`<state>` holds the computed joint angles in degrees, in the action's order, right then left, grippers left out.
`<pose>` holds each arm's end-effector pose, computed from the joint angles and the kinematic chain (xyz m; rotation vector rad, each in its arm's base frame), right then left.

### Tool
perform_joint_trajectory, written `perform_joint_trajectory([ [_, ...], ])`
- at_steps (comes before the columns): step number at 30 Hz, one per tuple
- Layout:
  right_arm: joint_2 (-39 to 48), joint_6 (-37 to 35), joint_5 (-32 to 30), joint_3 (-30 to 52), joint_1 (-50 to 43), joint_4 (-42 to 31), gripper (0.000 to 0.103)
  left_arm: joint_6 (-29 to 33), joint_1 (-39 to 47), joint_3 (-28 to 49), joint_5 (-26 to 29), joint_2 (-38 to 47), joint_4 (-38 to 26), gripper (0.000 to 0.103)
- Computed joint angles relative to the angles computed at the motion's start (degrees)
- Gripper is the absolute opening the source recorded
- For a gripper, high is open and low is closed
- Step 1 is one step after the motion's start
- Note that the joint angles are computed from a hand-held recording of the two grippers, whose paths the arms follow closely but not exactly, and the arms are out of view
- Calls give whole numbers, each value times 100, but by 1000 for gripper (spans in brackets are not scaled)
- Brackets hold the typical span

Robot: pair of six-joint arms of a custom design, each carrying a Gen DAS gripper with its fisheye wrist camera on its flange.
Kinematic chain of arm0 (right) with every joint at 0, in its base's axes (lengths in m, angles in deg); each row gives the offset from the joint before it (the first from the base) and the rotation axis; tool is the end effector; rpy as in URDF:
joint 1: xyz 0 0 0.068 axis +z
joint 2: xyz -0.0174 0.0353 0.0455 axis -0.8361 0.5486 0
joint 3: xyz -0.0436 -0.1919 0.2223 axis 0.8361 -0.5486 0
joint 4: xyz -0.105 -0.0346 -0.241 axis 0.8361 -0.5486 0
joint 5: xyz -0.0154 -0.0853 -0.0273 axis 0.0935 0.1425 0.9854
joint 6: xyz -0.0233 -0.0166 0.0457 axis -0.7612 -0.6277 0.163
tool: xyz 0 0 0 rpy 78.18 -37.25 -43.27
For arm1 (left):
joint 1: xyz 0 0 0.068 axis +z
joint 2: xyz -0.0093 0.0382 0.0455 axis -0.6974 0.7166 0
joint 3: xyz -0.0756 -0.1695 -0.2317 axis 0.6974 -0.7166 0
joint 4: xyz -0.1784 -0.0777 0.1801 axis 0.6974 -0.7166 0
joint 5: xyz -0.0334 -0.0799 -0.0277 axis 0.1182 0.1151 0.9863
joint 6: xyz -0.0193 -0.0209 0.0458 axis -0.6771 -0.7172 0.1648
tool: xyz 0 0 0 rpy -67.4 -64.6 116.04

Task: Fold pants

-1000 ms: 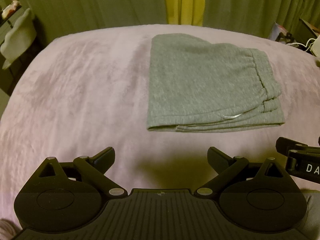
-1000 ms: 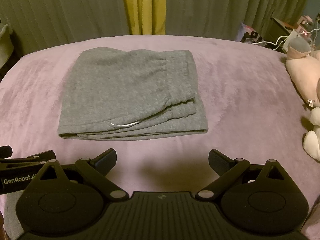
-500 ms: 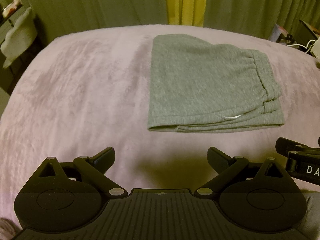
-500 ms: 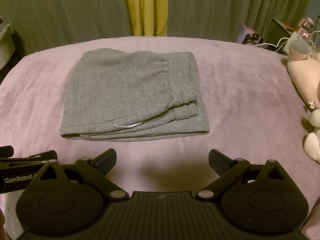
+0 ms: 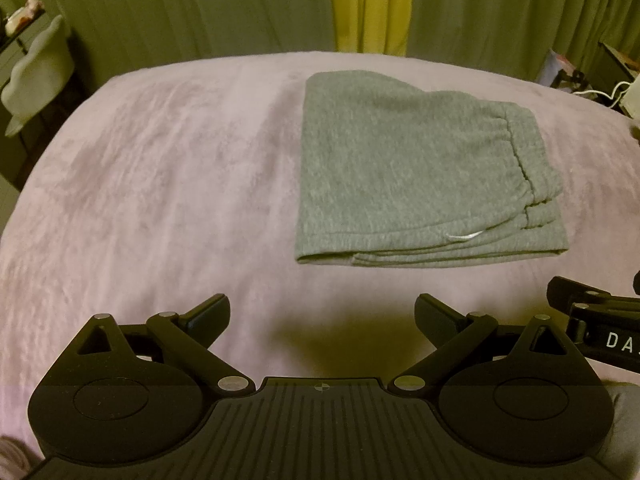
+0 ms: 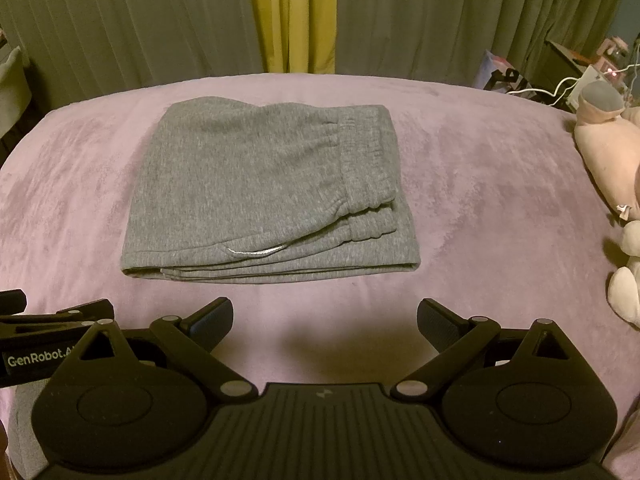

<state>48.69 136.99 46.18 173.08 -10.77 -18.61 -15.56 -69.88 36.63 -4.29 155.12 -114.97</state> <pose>0.2377 0.2207 0.3590 0.8474 2.4938 -0.1779 0.3374 -0.1609 0.3727 0.7741 2.5549 -0.0520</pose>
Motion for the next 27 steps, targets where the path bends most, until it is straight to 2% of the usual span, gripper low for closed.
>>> perform_joint_trajectory([
  [27,24,2,23,40,7,-27,99,-32,-8,-49,-10,-70,55,101],
])
